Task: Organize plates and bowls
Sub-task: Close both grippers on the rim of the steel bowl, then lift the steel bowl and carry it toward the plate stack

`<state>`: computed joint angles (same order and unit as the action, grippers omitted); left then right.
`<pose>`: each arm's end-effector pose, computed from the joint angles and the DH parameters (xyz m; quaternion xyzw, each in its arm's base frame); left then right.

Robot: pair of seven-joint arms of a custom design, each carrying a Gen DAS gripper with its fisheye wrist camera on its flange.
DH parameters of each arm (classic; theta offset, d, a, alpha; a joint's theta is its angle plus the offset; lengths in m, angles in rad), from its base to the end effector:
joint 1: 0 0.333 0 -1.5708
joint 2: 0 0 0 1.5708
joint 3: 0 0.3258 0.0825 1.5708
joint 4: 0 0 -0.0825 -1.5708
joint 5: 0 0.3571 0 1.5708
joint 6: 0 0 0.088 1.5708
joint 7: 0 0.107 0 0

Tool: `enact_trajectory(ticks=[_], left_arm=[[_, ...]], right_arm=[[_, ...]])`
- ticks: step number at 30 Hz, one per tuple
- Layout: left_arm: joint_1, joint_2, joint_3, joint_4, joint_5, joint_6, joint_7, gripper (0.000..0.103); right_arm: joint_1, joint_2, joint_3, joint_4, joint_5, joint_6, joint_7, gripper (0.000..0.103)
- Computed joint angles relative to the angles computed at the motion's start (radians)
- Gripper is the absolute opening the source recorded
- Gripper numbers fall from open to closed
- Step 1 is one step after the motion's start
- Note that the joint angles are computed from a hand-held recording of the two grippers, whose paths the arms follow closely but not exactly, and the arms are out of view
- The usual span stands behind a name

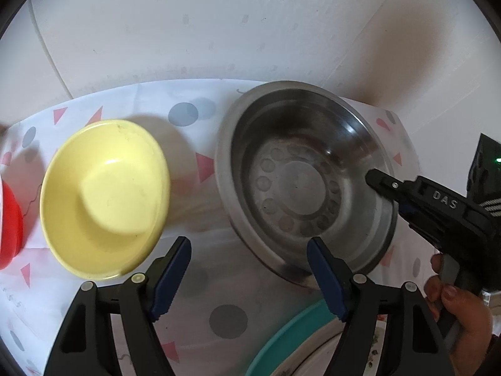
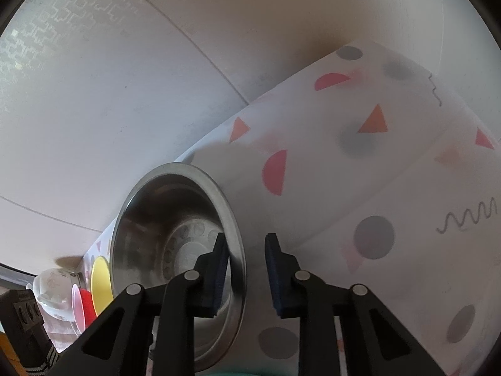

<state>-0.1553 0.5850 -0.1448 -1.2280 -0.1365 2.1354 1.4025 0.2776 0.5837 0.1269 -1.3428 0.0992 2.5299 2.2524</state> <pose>0.7058 -0.1937 0.4838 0.6799 -0.7080 0.1909 0.0001 0.6945 0.2684 0.4765 -0.5326 0.7891 -0.0041 0.3060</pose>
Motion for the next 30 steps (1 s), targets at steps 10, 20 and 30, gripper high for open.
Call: enact_trajectory(ticks=[10, 20, 30], left_arm=[[-0.024, 0.085, 0.001, 0.117, 0.025, -0.036, 0.017, 0.036], [-0.050, 0.080, 0.011, 0.109, 0.081, 0.055, 0.090, 0.026], [-0.042, 0.038, 0.006, 0.040, 0.061, 0.102, 0.088, 0.027]], right_arm=[[-0.014, -0.005, 0.011, -0.005, 0.015, -0.010, -0.067, 0.021], [-0.017, -0.024, 0.013, -0.058, 0.031, 0.020, -0.078, 0.011], [-0.015, -0.093, 0.017, -0.159, 0.049, 0.094, -0.056, 0.011]])
